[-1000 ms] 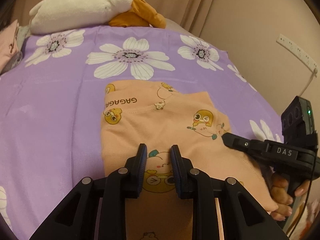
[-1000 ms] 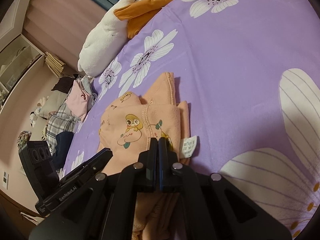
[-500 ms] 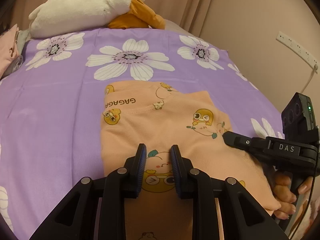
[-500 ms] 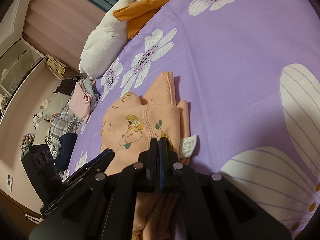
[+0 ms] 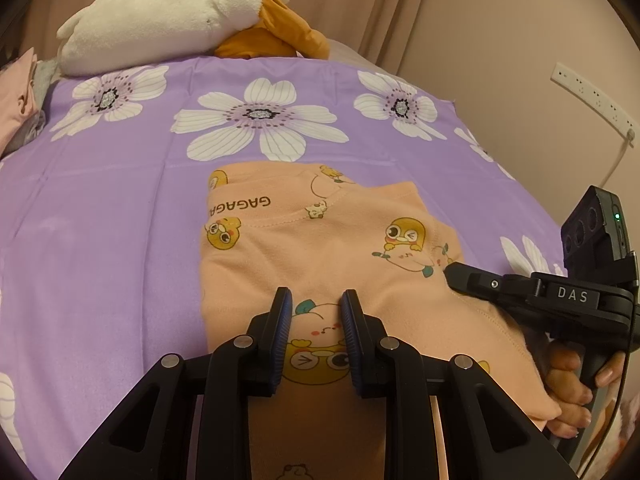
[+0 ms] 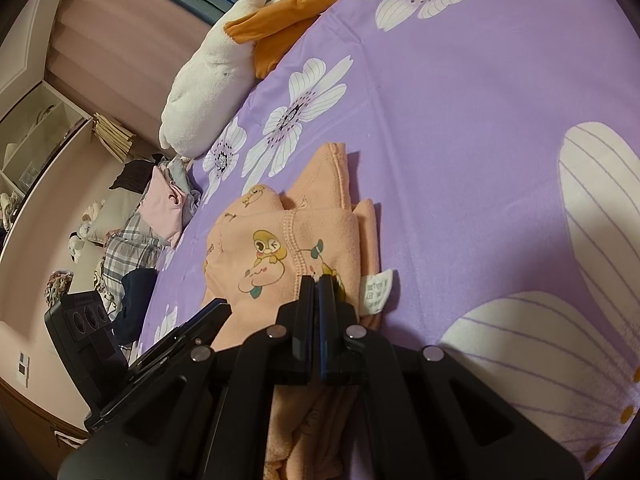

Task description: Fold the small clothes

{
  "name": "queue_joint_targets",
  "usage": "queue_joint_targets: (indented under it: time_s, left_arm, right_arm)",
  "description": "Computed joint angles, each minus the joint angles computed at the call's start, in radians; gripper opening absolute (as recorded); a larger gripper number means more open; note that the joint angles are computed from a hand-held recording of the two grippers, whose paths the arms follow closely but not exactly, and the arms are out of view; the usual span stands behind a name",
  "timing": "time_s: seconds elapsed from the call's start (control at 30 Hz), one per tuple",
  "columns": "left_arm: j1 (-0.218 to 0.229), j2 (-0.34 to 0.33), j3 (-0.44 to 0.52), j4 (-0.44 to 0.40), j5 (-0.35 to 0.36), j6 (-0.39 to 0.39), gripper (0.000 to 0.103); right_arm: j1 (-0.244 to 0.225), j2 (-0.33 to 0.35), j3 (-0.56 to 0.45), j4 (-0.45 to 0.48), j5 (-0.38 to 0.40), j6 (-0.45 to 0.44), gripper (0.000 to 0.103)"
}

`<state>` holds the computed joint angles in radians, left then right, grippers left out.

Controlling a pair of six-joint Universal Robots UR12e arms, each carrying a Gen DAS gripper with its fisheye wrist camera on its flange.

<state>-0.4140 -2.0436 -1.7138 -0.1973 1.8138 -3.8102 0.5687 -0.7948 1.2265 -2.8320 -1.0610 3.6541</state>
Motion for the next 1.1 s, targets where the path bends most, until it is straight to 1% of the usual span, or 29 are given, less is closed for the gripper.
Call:
queue_joint_targets:
  time_s: [0.07, 0.13, 0.17, 0.23, 0.27, 0.3, 0.33, 0.37, 0.4, 0.43, 0.47, 0.5, 0.53, 0.57, 0.63, 0.73, 0.83, 0.9, 1.1]
  left_arm:
    - [-0.021, 0.002, 0.02, -0.069, 0.095, -0.026, 0.025]
    - [-0.039, 0.011, 0.034, -0.129, 0.146, -0.041, 0.025]
    - [-0.044, 0.017, 0.031, -0.127, 0.146, -0.035, 0.025]
    - [-0.056, 0.034, 0.008, -0.068, 0.124, -0.017, 0.025]
    - [-0.063, 0.043, -0.006, -0.034, 0.103, -0.014, 0.025]
    - [-0.069, 0.047, -0.012, -0.022, 0.097, -0.02, 0.025]
    - [-0.075, 0.049, -0.018, -0.018, 0.093, -0.025, 0.025]
    - [-0.077, 0.048, -0.022, -0.029, 0.072, -0.027, 0.025]
    - [-0.074, 0.045, -0.019, -0.061, 0.051, -0.04, 0.025]
    - [-0.073, 0.04, -0.018, -0.09, 0.043, -0.067, 0.025]
    - [-0.074, 0.033, -0.023, -0.078, 0.048, -0.079, 0.025]
    - [-0.077, 0.031, -0.027, -0.057, 0.061, -0.073, 0.025]
    - [-0.077, 0.033, -0.025, -0.063, 0.06, -0.077, 0.025]
    - [-0.075, 0.032, -0.021, -0.072, 0.058, -0.088, 0.025]
    - [-0.077, 0.029, -0.018, -0.075, 0.069, -0.084, 0.025]
    - [-0.08, 0.027, -0.017, -0.071, 0.08, -0.081, 0.025]
    - [-0.077, 0.027, -0.026, -0.044, 0.069, -0.094, 0.025]
    - [-0.081, 0.029, -0.032, -0.037, 0.071, -0.1, 0.025]
    - [-0.081, 0.028, -0.035, -0.024, 0.07, -0.099, 0.025]
  right_arm:
    - [0.001, 0.0, -0.001, -0.001, -0.003, 0.001, 0.001]
    - [0.003, -0.005, -0.001, 0.012, -0.009, 0.0, 0.004]
    - [0.004, -0.013, 0.006, 0.009, -0.015, 0.004, 0.01]
    - [0.008, -0.037, 0.038, -0.034, -0.023, 0.006, 0.023]
    - [0.009, -0.05, 0.061, -0.072, -0.021, 0.012, 0.026]
    - [0.009, -0.061, 0.082, -0.109, -0.002, 0.011, 0.026]
    - [0.008, -0.07, 0.104, -0.153, 0.037, 0.006, 0.026]
    - [0.008, -0.077, 0.125, -0.186, 0.079, -0.003, 0.026]
    - [0.013, -0.086, 0.138, -0.177, 0.08, -0.02, 0.026]
    - [0.025, -0.097, 0.149, -0.126, 0.04, -0.057, 0.026]
    - [0.037, -0.103, 0.148, -0.072, -0.015, -0.088, 0.021]
    - [0.05, -0.102, 0.144, -0.036, -0.075, -0.119, 0.019]
    - [0.055, -0.099, 0.14, -0.029, -0.098, -0.135, 0.017]
    - [0.057, -0.098, 0.138, -0.031, -0.107, -0.135, 0.017]
    - [0.052, -0.098, 0.14, -0.037, -0.094, -0.109, 0.017]
    - [0.042, -0.088, 0.146, -0.074, -0.061, -0.076, 0.015]
    - [0.032, -0.081, 0.15, -0.097, -0.02, -0.045, 0.015]
    - [0.031, -0.086, 0.157, -0.102, -0.006, -0.043, 0.015]
    - [0.034, -0.094, 0.162, -0.09, -0.017, -0.072, 0.015]
